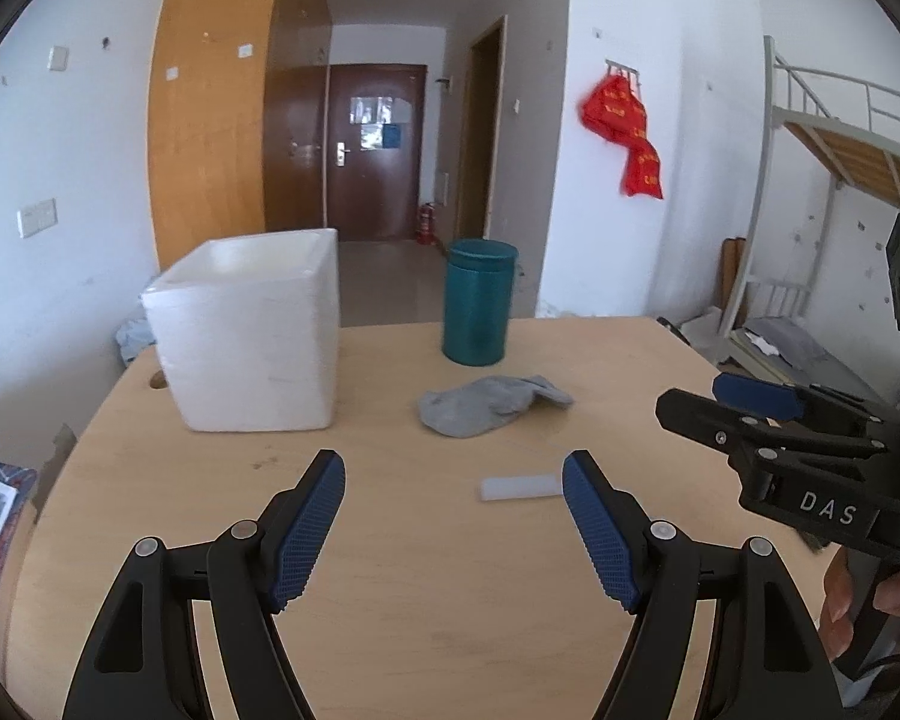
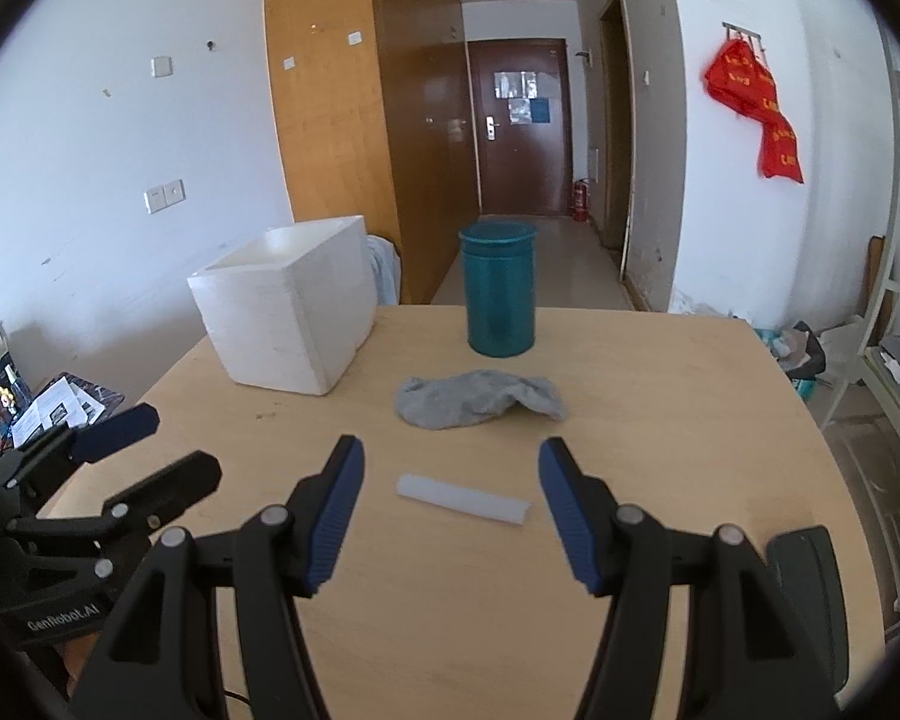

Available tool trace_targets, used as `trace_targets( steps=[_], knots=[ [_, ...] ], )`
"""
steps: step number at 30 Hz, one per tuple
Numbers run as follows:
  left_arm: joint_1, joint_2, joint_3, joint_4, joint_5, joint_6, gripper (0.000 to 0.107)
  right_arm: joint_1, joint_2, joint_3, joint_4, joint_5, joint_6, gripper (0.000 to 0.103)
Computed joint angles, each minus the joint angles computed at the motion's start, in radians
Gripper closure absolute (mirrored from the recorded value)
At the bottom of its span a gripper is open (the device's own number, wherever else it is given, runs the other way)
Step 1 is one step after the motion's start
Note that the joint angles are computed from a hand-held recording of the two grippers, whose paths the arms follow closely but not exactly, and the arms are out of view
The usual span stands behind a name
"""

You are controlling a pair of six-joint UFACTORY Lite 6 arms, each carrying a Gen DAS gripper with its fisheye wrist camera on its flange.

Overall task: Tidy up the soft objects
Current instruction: 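Withdraw both open grippers from the foam box toward the grey sock, then lower the open left gripper onto the white foam stick while the right approaches the grey sock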

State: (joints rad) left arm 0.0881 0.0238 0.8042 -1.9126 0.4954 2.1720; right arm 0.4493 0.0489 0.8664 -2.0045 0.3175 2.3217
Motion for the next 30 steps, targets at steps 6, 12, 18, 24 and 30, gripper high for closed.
trace_targets(
  steps=[6,12,18,24,30],
  knots=[
    [-0.058,0.029,0.019,-0.029,-0.027,0.015,0.031,-0.043,-0.003,-0.024,-0.032,-0.016,0.032,0.038],
    [-0.106,0.068,0.034,-0.074,-0.055,0.046,0.031,-0.083,0.022,-0.027,-0.042,-0.050,0.032,0.038],
    [-0.145,0.109,0.067,-0.075,-0.085,0.029,0.031,-0.113,0.029,-0.032,-0.006,-0.069,-0.004,0.038],
    [-0.175,0.139,0.095,-0.074,-0.109,0.018,0.031,-0.136,0.030,-0.035,-0.036,-0.082,0.016,0.038],
    [-0.187,0.191,0.140,-0.050,-0.119,-0.004,0.031,-0.168,0.057,-0.003,-0.054,-0.105,0.000,0.038]
  ],
)
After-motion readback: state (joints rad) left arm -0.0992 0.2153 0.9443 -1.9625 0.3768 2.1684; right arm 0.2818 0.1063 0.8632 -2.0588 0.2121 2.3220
